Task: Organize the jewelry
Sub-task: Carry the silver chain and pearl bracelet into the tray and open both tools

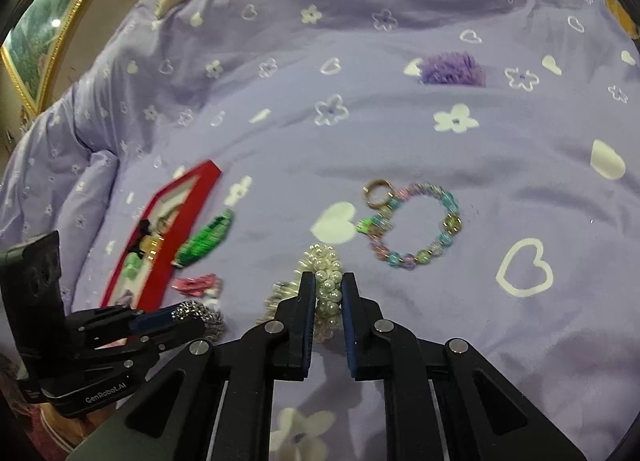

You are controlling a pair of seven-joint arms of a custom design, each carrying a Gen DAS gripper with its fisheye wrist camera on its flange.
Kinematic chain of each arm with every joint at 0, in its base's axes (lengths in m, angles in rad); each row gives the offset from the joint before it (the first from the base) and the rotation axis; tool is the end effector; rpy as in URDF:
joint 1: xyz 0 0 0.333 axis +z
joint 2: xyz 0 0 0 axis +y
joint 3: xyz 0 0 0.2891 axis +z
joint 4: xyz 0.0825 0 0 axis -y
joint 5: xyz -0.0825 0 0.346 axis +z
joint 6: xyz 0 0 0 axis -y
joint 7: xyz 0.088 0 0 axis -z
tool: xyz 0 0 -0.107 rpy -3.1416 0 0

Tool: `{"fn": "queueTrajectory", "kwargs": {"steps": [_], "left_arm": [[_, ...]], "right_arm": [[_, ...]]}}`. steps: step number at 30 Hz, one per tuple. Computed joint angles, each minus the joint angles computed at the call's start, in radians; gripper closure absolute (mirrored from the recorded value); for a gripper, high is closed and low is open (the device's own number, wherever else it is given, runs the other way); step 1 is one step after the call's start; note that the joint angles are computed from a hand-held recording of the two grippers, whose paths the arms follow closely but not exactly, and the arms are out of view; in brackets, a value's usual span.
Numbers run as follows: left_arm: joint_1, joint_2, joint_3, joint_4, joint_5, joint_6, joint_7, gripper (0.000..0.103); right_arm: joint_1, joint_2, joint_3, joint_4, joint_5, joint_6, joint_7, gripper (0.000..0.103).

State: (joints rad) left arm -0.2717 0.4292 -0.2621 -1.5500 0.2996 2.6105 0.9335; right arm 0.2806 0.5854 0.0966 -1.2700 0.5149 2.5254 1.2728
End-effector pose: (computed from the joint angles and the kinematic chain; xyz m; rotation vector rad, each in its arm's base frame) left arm 0.5954 -0.3237 0.4732 -1.9026 1.9908 -0.8671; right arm 0.6767 0.2419 0.4810 -1.8971 1.3722 -0.1184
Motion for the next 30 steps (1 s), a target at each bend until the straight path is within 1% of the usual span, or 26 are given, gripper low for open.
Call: {"fn": "queueTrajectory", "kwargs": {"steps": [5,9,17,21,30], "left_arm": [[0.011,-0.081,0.01,-0.089,0.012,0.054,-0.037,0.087],[0.023,-0.153,0.022,-0.171,0.031,0.091,-0.081,0.087],[0.059,-0.307,0.055,-0.356,0.083,0.164,-0.2,0.087],[0.08,-0.365,0.067,-0.424,0.107,0.18,-0.25,0.087],[0.119,-0.448,0.086,-0.523,0.153,0.193,-0.335,0.087]], "right_arm": [[0.009,-0.038,0.023,-0.013,0.024,0.024,-0.035,0.091],[0.022,-0.046,0.034,-0.002,0.038,0.025,-0.057,0.091],[0.06,-0.015,0.052,0.075,0.043,-0.008,-0.077,0.091],[0.079,0.009,0.059,0.116,0.04,-0.027,-0.082,0.091],[0.127,0.087,0.073,0.254,0.017,-0.088,-0.082,0.091]]}}
